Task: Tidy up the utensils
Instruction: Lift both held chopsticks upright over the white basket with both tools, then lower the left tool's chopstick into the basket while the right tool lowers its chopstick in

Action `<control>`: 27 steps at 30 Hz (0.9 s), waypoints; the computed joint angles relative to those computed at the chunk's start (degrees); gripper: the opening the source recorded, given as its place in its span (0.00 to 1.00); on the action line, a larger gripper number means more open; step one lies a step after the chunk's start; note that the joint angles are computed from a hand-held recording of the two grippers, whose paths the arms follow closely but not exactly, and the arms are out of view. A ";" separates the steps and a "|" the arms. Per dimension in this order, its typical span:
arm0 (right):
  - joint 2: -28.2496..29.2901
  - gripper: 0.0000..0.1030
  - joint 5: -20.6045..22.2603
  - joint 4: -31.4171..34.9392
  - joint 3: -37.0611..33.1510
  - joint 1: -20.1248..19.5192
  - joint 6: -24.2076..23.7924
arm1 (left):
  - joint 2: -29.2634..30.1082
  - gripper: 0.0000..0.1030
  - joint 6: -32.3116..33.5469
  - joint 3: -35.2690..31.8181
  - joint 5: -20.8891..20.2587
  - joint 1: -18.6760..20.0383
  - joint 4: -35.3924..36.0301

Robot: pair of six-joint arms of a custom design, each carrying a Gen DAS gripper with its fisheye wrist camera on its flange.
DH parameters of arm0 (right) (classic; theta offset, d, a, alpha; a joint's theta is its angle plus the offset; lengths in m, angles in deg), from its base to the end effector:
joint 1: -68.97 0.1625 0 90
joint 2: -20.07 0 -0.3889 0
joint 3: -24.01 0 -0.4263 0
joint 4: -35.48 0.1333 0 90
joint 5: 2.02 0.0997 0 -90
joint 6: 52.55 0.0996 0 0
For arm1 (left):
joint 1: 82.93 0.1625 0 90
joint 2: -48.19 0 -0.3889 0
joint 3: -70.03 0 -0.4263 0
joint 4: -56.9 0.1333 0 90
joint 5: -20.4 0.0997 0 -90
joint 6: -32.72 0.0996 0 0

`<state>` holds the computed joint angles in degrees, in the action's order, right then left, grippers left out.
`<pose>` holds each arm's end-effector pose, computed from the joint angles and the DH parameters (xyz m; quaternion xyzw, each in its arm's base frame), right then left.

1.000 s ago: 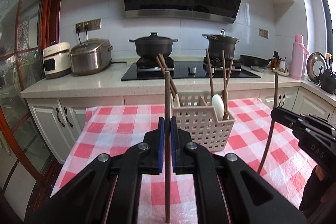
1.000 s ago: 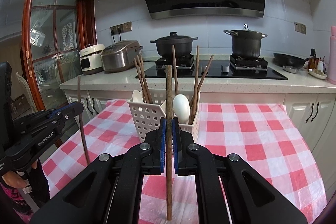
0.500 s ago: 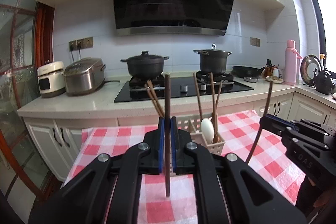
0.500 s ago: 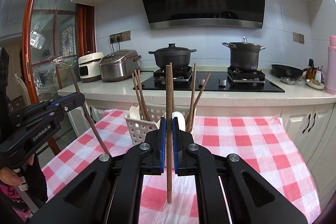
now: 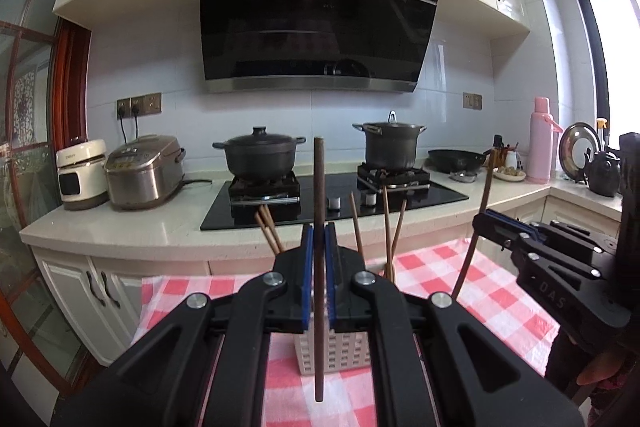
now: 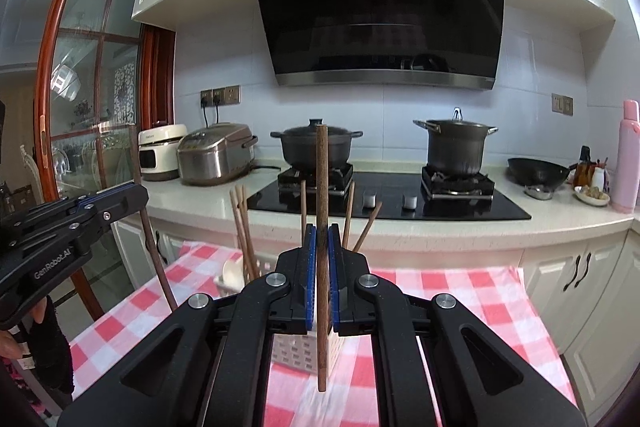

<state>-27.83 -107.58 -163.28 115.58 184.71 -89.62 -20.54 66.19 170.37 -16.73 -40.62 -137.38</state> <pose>0.3992 -0.5825 0.2067 0.3731 -0.7508 0.5191 0.1662 -0.2940 -0.5553 0.3787 0.2689 0.7194 -0.5709 0.2902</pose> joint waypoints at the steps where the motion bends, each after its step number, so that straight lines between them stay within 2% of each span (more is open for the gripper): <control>1: 0.25 0.06 0.12 0.43 -0.75 0.04 0.07 | 0.43 0.06 0.38 -1.01 -0.23 0.02 0.34; 11: 2.37 0.06 1.03 1.88 -6.49 1.26 -2.11 | 3.46 0.06 3.57 -9.29 -2.20 -0.30 3.05; 18: 3.77 0.06 1.99 3.96 -9.52 1.56 -1.42 | 6.17 0.06 5.67 -15.17 -3.41 0.00 3.82; 27: 6.94 0.06 0.83 6.53 -13.75 1.08 -1.19 | 10.19 0.06 0.70 -22.85 -6.03 2.96 7.23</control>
<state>-20.89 -106.75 -156.74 101.83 185.79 -90.81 -10.35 66.89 147.52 -22.76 -37.66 -130.15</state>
